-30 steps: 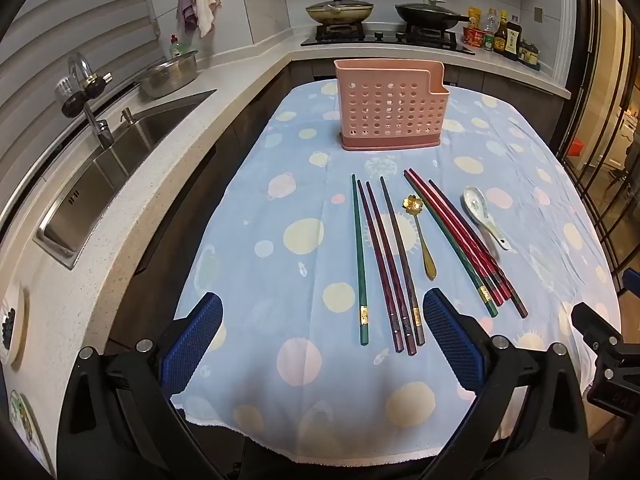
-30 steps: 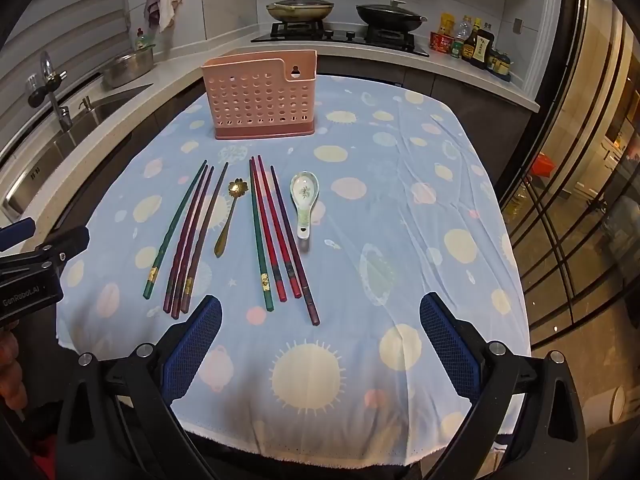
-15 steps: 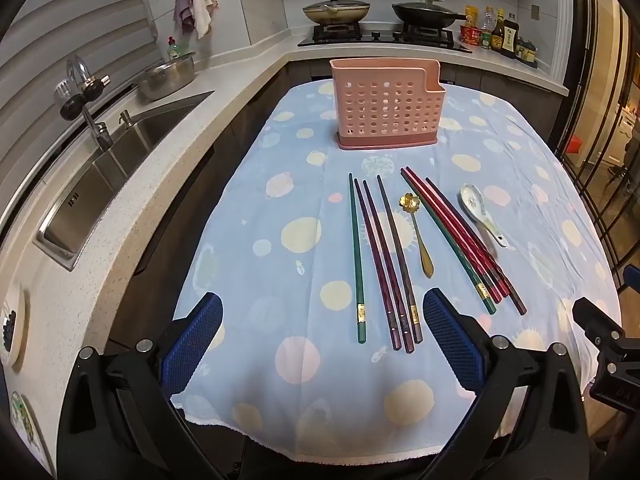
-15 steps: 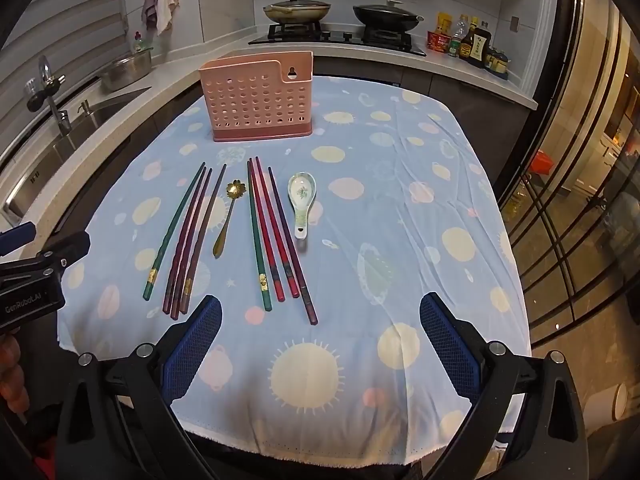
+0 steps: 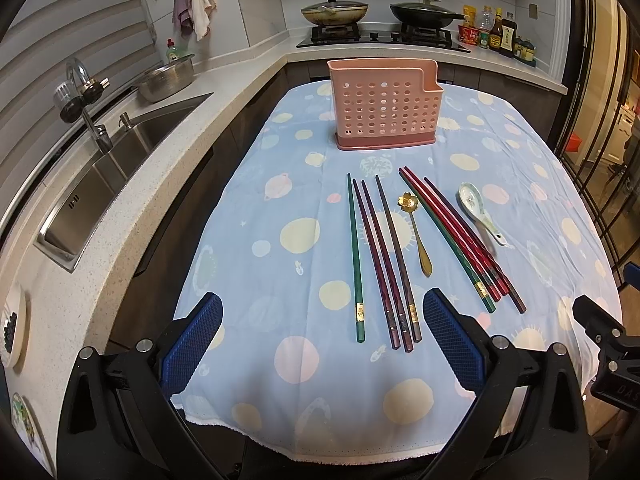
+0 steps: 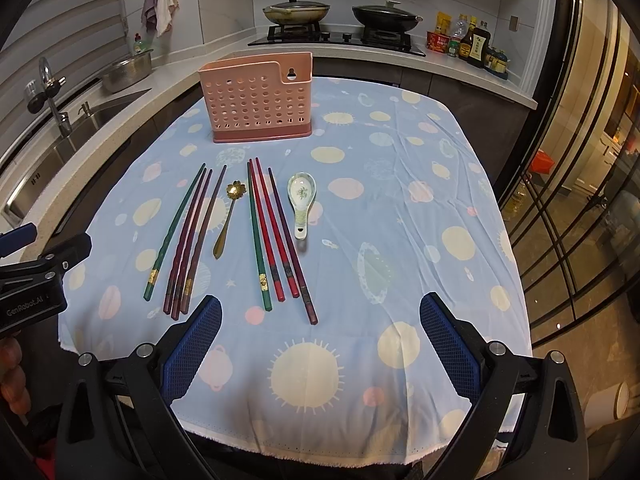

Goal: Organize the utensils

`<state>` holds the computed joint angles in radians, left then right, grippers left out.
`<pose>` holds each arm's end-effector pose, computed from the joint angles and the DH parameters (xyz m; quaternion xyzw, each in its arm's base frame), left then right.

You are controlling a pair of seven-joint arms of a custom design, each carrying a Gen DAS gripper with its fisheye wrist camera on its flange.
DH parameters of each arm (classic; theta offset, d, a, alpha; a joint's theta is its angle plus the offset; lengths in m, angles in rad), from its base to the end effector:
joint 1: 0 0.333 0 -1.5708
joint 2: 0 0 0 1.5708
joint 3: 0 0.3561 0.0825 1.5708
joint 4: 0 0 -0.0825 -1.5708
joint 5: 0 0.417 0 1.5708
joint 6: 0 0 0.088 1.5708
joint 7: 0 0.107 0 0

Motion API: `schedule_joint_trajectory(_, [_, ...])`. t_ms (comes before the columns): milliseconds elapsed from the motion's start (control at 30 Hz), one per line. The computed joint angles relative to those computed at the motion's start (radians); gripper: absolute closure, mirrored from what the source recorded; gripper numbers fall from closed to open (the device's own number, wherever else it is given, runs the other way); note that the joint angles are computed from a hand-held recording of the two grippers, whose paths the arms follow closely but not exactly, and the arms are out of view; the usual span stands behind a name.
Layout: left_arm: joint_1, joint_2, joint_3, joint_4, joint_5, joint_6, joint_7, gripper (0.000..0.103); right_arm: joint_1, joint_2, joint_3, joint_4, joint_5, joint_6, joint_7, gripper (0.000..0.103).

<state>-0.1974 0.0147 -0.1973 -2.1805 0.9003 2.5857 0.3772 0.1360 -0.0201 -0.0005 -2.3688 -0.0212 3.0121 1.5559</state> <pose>0.5414 -0.2407 0.4401 -0.6991 0.6270 -0.1778 0.2942 0.5601 0.0779 0.4267 -0.7230 0.6092 -0.2195 0.2406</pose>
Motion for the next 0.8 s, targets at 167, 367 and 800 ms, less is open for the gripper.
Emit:
schedule_joint_trajectory(167, [-0.001, 0.001, 0.0, 0.001, 0.0, -0.001, 0.001, 0.007, 0.0, -0.001, 0.0, -0.002, 0.006, 0.001, -0.004, 0.007])
schedule_joint_trajectory(367, [-0.002, 0.001, 0.0, 0.001, 0.001, -0.002, 0.0, 0.007, 0.0, -0.001, 0.0, -0.002, 0.008, 0.001, -0.005, 0.007])
schedule_joint_trajectory(800, [-0.004, 0.004, -0.001, 0.004, 0.009, -0.007, -0.006, 0.007, 0.001, 0.0, 0.001, -0.004, 0.013, 0.006, -0.008, 0.007])
